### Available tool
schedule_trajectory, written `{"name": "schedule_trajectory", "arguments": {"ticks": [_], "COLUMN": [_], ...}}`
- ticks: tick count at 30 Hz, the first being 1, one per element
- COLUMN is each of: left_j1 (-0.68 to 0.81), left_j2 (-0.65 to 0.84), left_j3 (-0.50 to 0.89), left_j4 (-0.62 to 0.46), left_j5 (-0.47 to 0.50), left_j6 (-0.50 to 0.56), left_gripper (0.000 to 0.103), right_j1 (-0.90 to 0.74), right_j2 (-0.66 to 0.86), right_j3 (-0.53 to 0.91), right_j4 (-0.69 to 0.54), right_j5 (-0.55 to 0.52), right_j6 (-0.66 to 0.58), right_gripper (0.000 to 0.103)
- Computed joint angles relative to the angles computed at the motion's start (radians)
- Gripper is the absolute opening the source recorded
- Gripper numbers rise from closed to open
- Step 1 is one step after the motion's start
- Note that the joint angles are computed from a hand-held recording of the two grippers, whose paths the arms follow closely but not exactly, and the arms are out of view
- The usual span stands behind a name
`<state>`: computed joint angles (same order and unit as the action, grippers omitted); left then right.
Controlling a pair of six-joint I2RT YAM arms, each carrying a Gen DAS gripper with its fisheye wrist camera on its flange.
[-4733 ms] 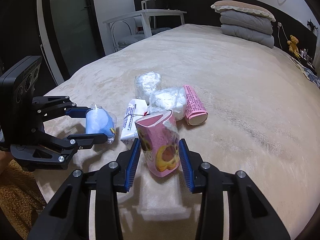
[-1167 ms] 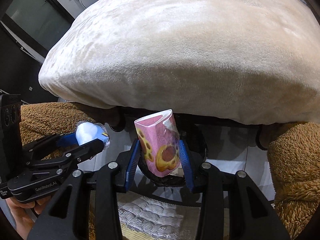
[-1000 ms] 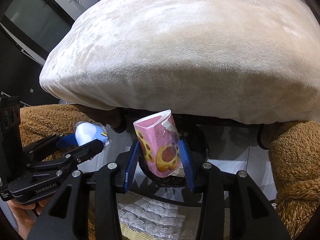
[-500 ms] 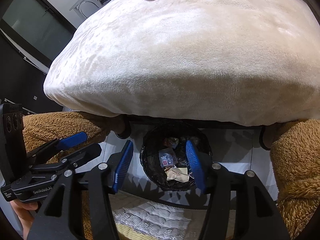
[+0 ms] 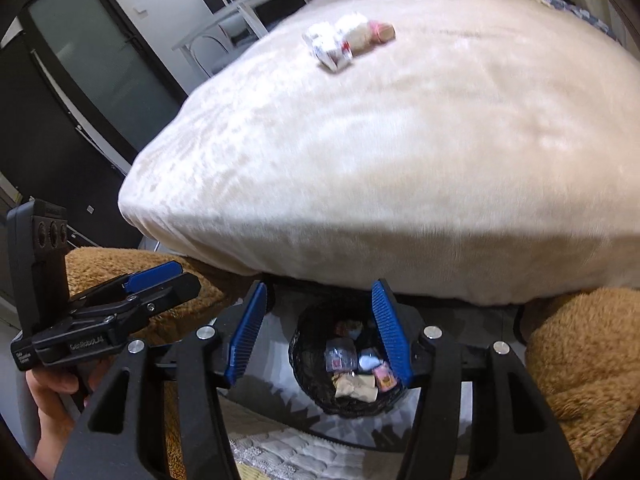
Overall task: Collect trash
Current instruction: 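Move both tools back up to the trash on the bed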
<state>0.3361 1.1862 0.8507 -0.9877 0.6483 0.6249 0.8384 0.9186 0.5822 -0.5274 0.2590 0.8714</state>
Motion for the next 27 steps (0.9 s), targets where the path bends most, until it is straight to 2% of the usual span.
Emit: {"name": "schedule_trajectory", "arguments": {"ticks": [7, 17, 19, 22, 24, 25, 27], "left_j1": [-0.053, -0.193, -0.217, -0.260, -0.286, -0.301, -0.330], "left_j2": [-0.009, 0.127, 0.159, 0.223, 0.272, 0.298, 0.345], "left_j3": [0.076, 0.243, 0.271, 0.335, 0.383, 0.408, 0.454], "left_j4": [0.064, 0.164, 0.198, 0.222, 0.241, 0.251, 0.267], "left_j5": [0.019, -0.015, -0.021, -0.029, -0.042, -0.050, -0.063], "left_j6": [-0.011, -0.063, -0.068, -0.092, -0.102, -0.106, -0.112], "left_gripper": [0.067, 0.069, 0.082, 0.085, 0.086, 0.092, 0.096], "right_j1": [-0.096, -0.361, -0.406, -0.474, -0.517, -0.537, -0.567], "right_j2": [-0.007, 0.090, 0.112, 0.151, 0.176, 0.191, 0.214], "right_j3": [0.082, 0.200, 0.220, 0.253, 0.273, 0.285, 0.304], "right_j4": [-0.019, 0.049, 0.064, 0.086, 0.100, 0.107, 0.119], "right_j5": [0.049, -0.098, -0.122, -0.164, -0.197, -0.212, -0.230], "right_j6": [-0.177, -0.429, -0.470, -0.526, -0.555, -0.569, -0.590], "right_gripper": [0.056, 0.061, 0.061, 0.065, 0.073, 0.075, 0.079]}}
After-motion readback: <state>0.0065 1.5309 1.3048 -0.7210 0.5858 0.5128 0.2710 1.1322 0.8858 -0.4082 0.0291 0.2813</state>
